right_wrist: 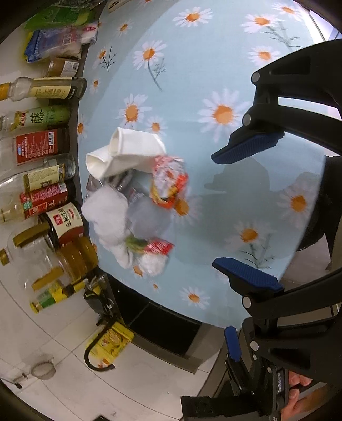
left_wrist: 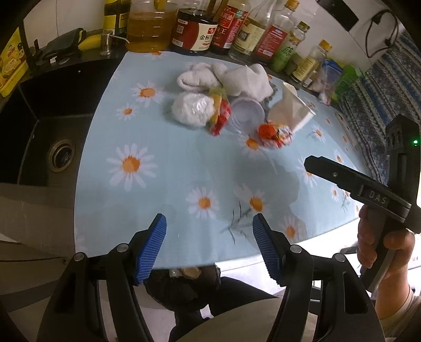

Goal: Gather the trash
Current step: 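Lift both open tools from the bin back over the table, then grasp the colourful crumpled snack wrapper with the right tool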

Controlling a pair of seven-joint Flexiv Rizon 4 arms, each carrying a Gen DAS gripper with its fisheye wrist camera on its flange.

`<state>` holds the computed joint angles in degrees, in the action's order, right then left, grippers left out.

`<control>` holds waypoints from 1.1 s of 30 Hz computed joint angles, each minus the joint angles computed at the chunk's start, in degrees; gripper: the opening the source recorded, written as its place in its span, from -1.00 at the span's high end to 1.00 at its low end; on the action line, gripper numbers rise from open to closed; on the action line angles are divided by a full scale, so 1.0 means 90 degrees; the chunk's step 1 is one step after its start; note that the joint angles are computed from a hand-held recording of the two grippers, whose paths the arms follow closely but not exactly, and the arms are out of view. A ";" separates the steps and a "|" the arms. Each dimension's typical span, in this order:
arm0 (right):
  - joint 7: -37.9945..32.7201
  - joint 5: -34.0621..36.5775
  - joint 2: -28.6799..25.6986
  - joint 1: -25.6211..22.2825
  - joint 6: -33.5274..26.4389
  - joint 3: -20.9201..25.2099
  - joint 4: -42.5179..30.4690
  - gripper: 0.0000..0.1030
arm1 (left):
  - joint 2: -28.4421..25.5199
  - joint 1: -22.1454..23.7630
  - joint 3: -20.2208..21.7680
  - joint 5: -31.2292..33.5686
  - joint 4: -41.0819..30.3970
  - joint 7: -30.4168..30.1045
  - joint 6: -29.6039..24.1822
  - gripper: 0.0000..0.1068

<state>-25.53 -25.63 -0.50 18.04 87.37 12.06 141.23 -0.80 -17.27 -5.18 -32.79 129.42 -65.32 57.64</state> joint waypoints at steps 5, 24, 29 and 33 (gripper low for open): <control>-0.1372 0.1483 -0.0523 -0.0102 -0.0141 0.0191 -0.0512 -0.42 | -0.0442 0.0091 -0.0064 0.0392 -0.0475 -0.0409 -0.0058 -0.22; -0.3432 0.3255 -0.1328 -0.0314 -0.0718 0.0402 -0.1572 -0.02 | -0.1664 0.0344 -0.0187 0.1202 -0.1818 -0.1172 -0.0284 -0.22; -0.3449 0.3294 -0.1255 -0.0253 -0.0623 0.0413 -0.1480 0.04 | -0.1867 0.0375 -0.0185 0.1373 -0.2085 -0.1273 -0.0378 -0.22; -0.3482 0.3478 -0.1077 -0.0246 -0.0647 0.0503 -0.1397 0.04 | -0.2000 0.0376 -0.0166 0.1555 -0.2315 -0.1355 -0.0492 -0.25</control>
<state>-56.86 5.67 -10.19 15.82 81.55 16.59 128.66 -18.80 -13.88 -6.67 -18.80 108.58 -77.51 53.21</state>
